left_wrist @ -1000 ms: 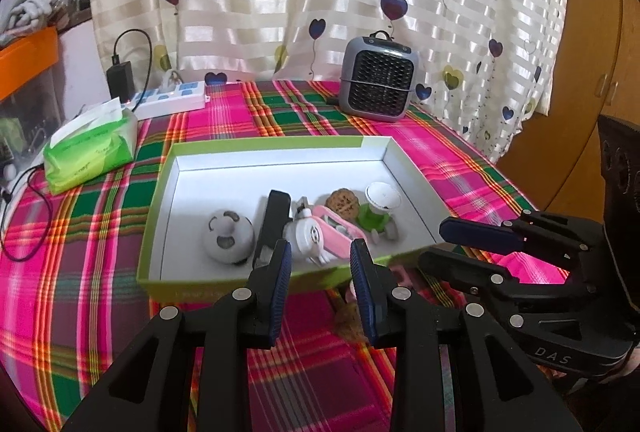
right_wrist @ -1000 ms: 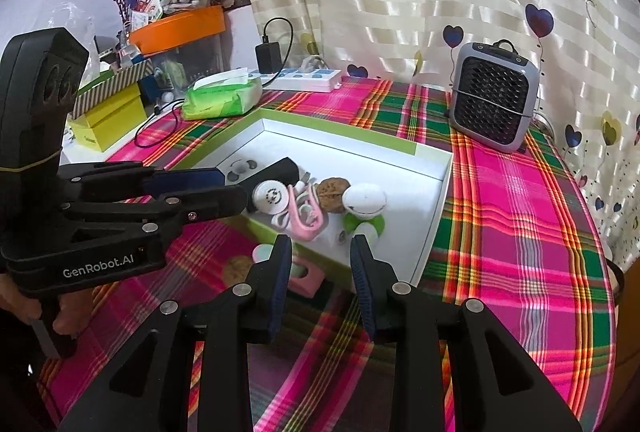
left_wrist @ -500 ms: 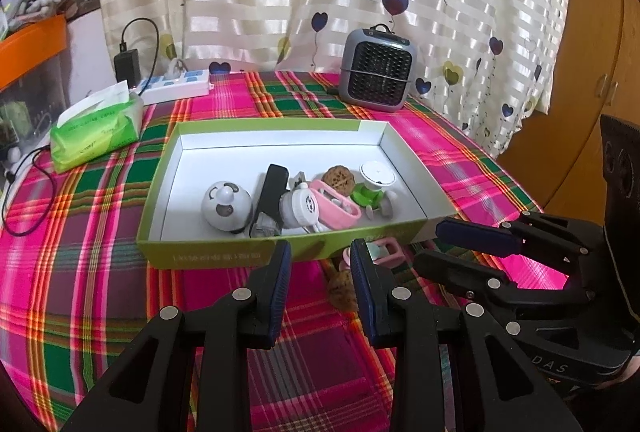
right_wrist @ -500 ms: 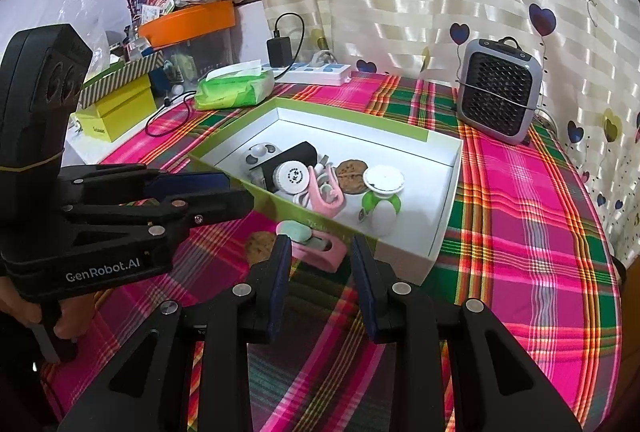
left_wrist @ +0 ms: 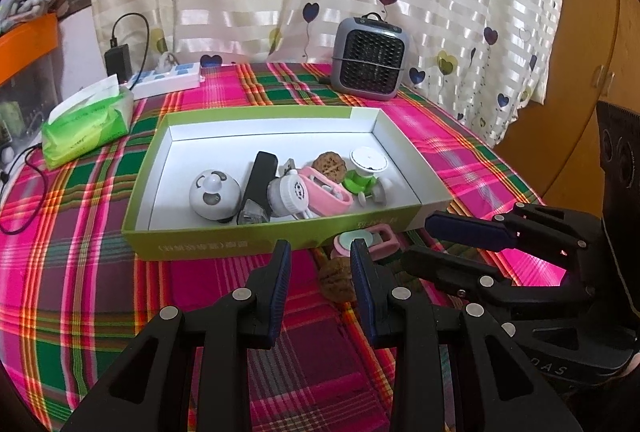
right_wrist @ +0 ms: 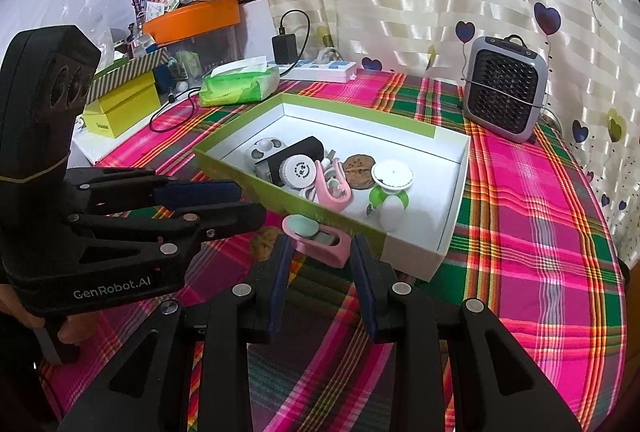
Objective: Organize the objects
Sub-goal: 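Move both tools back toward the walnut and pink clip in front of the box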
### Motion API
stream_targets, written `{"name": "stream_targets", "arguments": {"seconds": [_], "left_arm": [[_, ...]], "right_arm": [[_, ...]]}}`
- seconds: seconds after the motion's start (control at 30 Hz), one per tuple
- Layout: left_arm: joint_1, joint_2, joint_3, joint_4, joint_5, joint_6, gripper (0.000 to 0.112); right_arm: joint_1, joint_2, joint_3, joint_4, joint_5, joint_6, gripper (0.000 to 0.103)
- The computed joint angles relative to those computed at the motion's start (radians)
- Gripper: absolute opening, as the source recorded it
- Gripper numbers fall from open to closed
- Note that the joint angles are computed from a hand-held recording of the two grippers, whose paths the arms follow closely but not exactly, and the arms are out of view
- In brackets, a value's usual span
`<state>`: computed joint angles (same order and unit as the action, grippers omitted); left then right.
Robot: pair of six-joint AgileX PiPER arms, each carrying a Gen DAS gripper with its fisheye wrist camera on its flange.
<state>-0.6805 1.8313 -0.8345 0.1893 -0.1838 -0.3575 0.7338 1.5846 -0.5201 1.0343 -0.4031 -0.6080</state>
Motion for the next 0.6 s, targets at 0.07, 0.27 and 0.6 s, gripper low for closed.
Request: {"name": "stream_targets", "arguments": {"seconds": [0.07,0.27,0.6], "left_arm": [[-0.002,0.002,-0.001,0.001,0.000,0.002,0.029],[-0.001,0.009,-0.004,0.059,-0.001,-0.048,0.029],[-0.018,0.039,-0.031,0.117,0.034,-0.081,0.035]], "right_arm": [[-0.001,0.004,0.000,-0.008,0.003,0.006,0.032],[0.001,0.004,0.000,-0.012,0.004,0.008,0.032],[-0.001,0.004,0.000,0.024,0.022,-0.025,0.033]]}}
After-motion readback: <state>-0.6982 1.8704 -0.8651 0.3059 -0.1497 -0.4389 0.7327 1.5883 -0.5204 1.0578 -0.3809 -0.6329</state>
